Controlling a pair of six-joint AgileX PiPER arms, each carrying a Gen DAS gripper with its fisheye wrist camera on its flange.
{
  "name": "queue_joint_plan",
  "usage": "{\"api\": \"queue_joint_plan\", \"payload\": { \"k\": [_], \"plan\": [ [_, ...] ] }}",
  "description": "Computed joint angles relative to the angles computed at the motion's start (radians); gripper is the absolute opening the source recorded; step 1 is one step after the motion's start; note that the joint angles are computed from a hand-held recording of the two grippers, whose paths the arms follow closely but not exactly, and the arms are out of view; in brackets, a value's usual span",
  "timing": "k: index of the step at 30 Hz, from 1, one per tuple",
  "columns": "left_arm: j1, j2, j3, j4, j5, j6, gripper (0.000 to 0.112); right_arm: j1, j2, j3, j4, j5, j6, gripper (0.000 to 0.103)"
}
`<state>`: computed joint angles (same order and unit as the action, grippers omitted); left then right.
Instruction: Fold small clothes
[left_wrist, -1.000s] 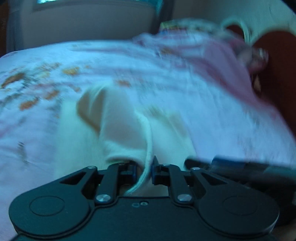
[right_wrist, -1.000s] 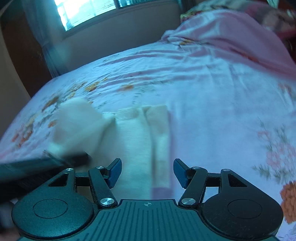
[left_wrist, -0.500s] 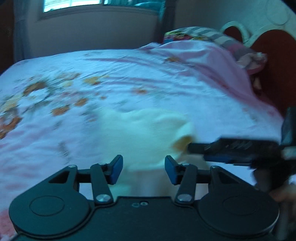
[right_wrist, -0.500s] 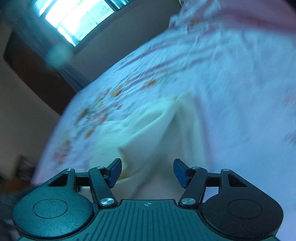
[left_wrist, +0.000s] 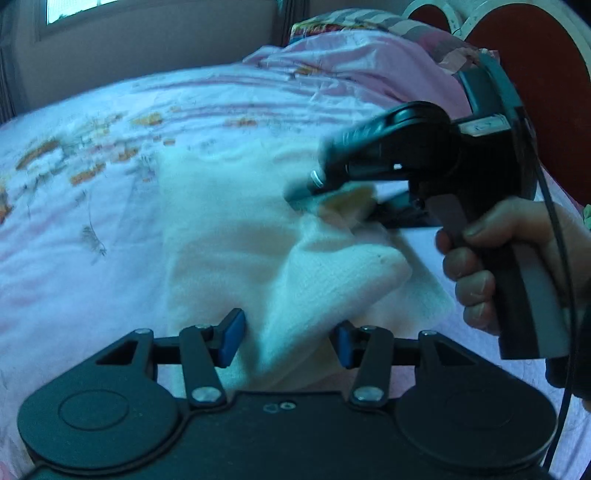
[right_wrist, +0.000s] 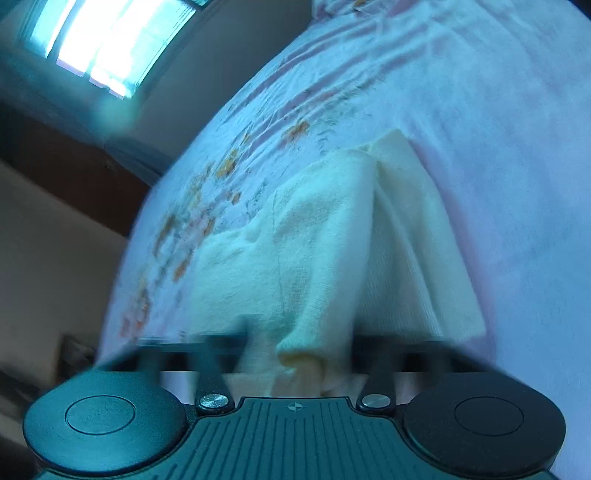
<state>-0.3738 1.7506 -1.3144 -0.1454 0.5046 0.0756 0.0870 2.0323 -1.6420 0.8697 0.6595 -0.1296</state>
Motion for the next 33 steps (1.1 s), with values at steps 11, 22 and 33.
{"api": "queue_joint_plan", "payload": {
  "k": [11,22,33],
  "plan": [
    [-0.058,-0.010,0.024,-0.043,-0.088,0.031,0.046,0.091,-0.183,0.098,-0.242,-0.226,-0.151,0.009],
    [-0.079,0.041,0.006,-0.030,-0.032,0.041,0.048,-0.083,-0.073,0.114,0.123,-0.031,-0.288,0.054],
    [-0.108,0.024,0.057,0.089,-0.110,-0.084,0.048,-0.035,0.073,-0.172,-0.200,-0.145,-0.061,0.007]
  ]
}}
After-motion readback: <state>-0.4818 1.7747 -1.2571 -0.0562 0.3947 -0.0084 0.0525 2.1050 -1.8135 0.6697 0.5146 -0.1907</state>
